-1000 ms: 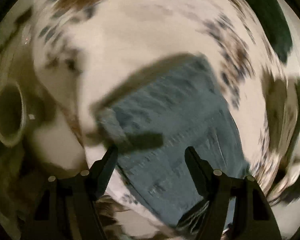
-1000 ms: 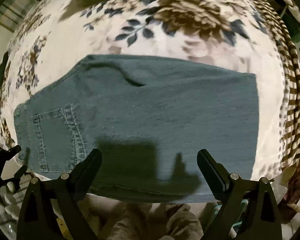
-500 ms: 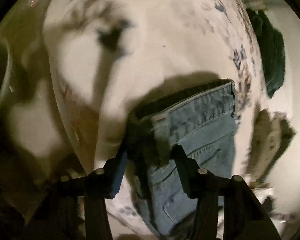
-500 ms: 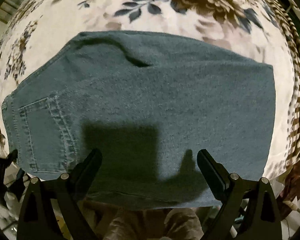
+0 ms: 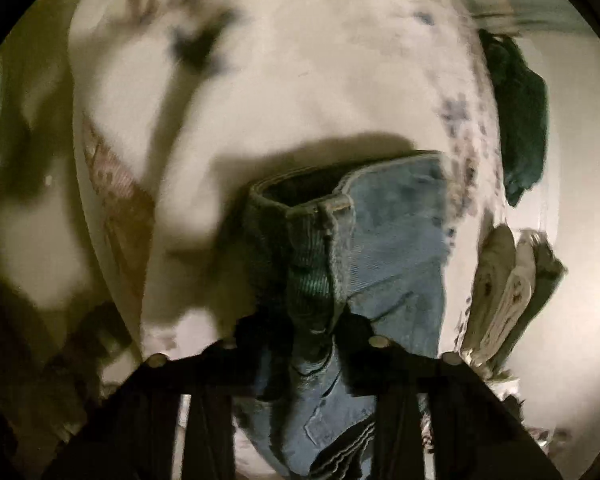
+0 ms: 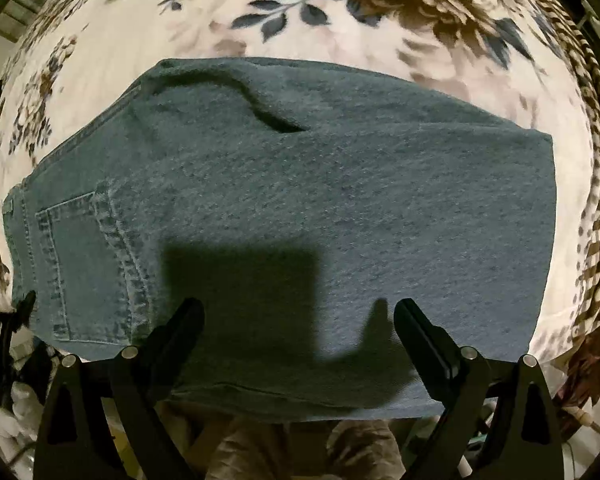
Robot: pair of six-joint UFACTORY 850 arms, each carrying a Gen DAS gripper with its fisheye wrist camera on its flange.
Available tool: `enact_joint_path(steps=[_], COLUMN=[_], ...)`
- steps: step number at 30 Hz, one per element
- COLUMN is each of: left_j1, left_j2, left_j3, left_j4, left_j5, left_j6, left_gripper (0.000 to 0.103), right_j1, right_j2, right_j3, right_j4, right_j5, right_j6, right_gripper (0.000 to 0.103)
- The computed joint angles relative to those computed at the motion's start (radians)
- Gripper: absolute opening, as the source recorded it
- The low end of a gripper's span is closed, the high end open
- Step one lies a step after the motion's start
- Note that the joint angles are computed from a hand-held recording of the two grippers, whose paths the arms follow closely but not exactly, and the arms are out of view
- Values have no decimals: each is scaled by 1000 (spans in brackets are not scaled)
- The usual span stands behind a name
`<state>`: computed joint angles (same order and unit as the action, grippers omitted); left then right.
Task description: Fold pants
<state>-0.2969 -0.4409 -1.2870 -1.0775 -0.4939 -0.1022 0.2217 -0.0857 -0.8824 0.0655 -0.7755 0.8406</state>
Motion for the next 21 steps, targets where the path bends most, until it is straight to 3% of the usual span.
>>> enact_joint_path(steps=[4,7,10,11,13,14,21], left_j1=[-23,-6,8,1,-22,-36,-145], left_j2=[5,-49,-79,-81,-72,-63,-1], left_j3=[-23,-45,-43,-50,-79,-97,-244], left_j4=[40,42,-67,-39,111,210,605], left_j5=[33,3,11,26,54,61,41], left_j6=[38,-33,7,-12,-78,-121,-262], left_gripper=[22,42,42,34,19,17,16], right_j1=[-9,-5,-9,-10,-14,-24,-40], right_j2=[12,14,26,31,41,55,155], right_j3=[14,22,36,42,49,62,147], right_j4=[-1,-1,1,0,-6,-10,-37], right_j5=[7,16,25,27,25,27,41], right_j6=[-13,-9,-4,-3,-3,-9,50], right_gripper=[98,98,98,98,98,98,98])
